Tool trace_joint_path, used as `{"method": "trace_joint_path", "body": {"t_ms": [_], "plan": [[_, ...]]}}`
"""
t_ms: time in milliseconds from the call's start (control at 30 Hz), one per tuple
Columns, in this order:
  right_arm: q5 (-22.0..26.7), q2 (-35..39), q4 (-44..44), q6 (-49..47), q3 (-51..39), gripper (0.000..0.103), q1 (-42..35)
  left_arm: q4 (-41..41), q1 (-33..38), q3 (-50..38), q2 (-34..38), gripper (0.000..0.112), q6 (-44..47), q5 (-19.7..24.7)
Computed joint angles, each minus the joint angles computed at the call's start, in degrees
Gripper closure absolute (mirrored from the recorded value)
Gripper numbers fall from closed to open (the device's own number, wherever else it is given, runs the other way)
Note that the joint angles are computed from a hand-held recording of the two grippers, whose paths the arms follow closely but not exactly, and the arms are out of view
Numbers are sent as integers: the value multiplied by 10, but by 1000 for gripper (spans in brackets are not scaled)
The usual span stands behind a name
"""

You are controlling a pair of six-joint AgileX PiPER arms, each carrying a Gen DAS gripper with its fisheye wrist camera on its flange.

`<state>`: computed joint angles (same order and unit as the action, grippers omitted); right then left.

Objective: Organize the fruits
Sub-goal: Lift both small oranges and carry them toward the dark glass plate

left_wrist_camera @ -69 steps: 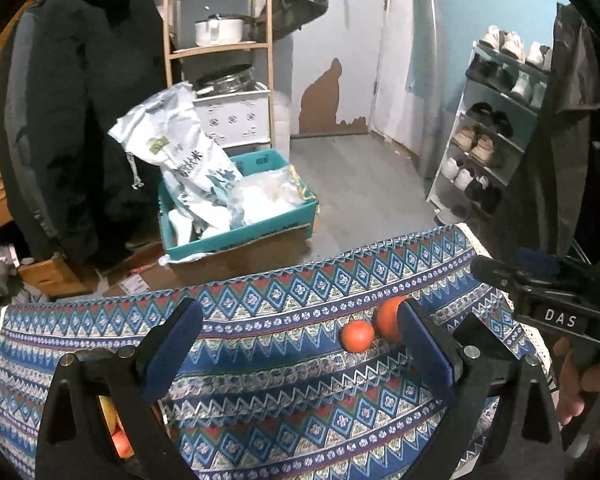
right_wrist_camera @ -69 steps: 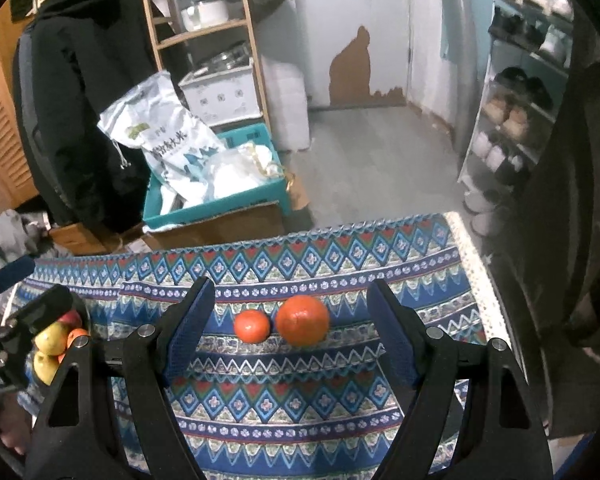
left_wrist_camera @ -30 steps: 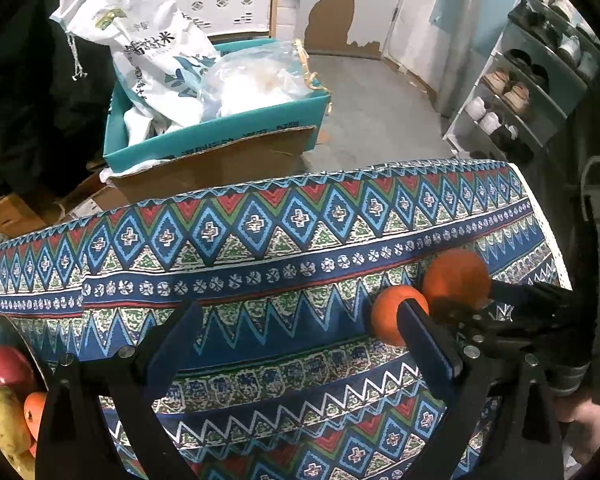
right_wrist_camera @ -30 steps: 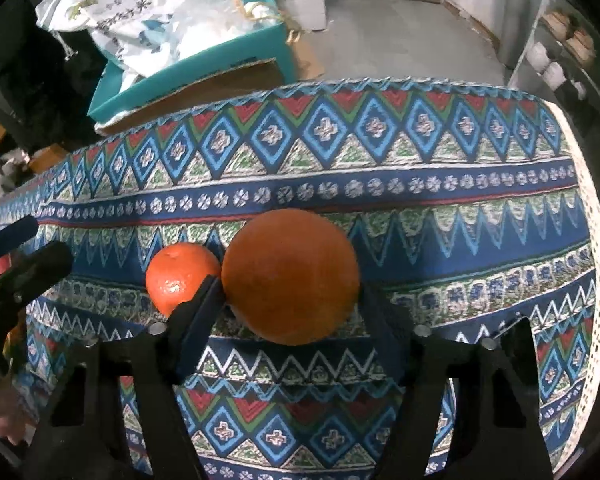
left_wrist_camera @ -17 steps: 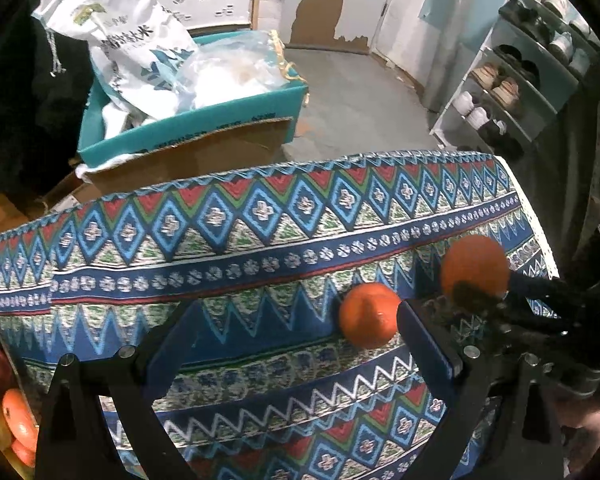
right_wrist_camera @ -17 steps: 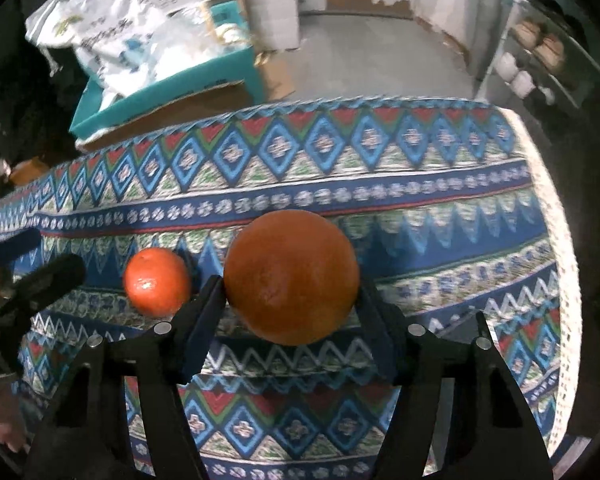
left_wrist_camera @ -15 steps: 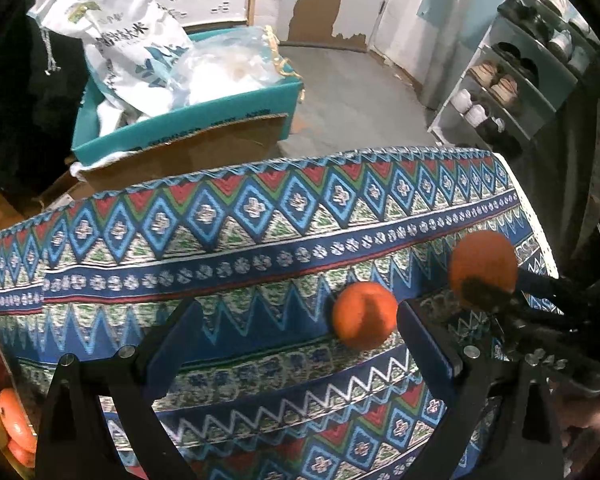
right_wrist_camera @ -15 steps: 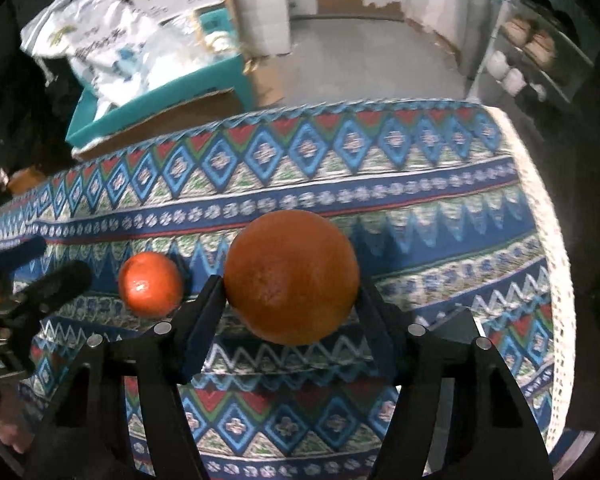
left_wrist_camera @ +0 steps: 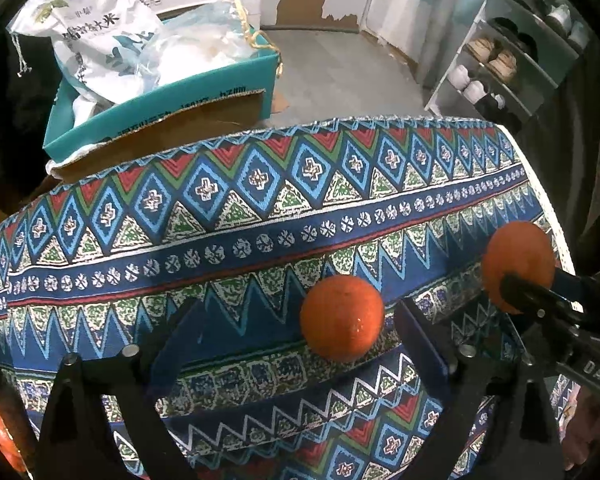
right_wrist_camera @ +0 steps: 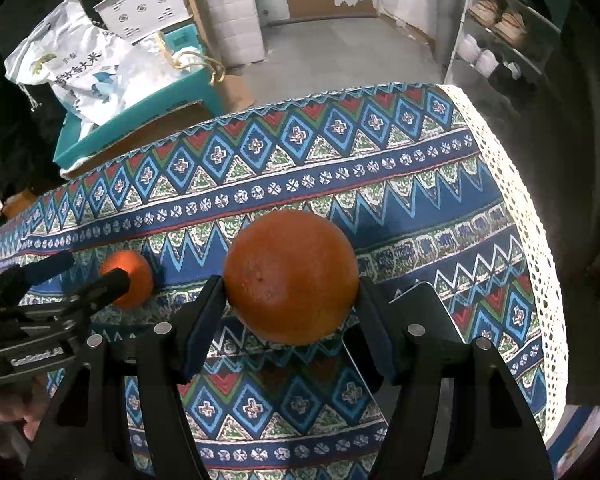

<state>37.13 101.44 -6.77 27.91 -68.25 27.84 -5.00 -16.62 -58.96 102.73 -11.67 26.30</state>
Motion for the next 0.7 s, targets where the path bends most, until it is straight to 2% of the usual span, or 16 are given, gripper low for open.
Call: {"method": "trace_joint_path", "body": {"t_ms": [33, 133, 200, 300, 367, 600, 700], "plan": [[0, -1, -1, 1, 1, 37, 0, -7, 1, -4, 6, 24, 6, 2], [-1, -4, 4, -1, 3, 37, -4, -29, 2, -10, 18, 27, 24, 5], [-2, -7, 5, -2, 5, 37, -4, -55, 3, -10, 23, 34, 50, 3], [-2, -7, 8, -4, 7, 37, -5, -100, 6, -17, 33, 49, 94, 15], [-2, -7, 10, -5, 8, 37, -5, -146, 12, -17, 34, 65, 139, 18], [-2, -15, 0, -2, 11, 37, 2, -74, -16, -13, 19, 67, 68, 12], [1, -21, -8, 2, 9, 37, 6, -72, -12, 6, -9, 67, 63, 5]]}}
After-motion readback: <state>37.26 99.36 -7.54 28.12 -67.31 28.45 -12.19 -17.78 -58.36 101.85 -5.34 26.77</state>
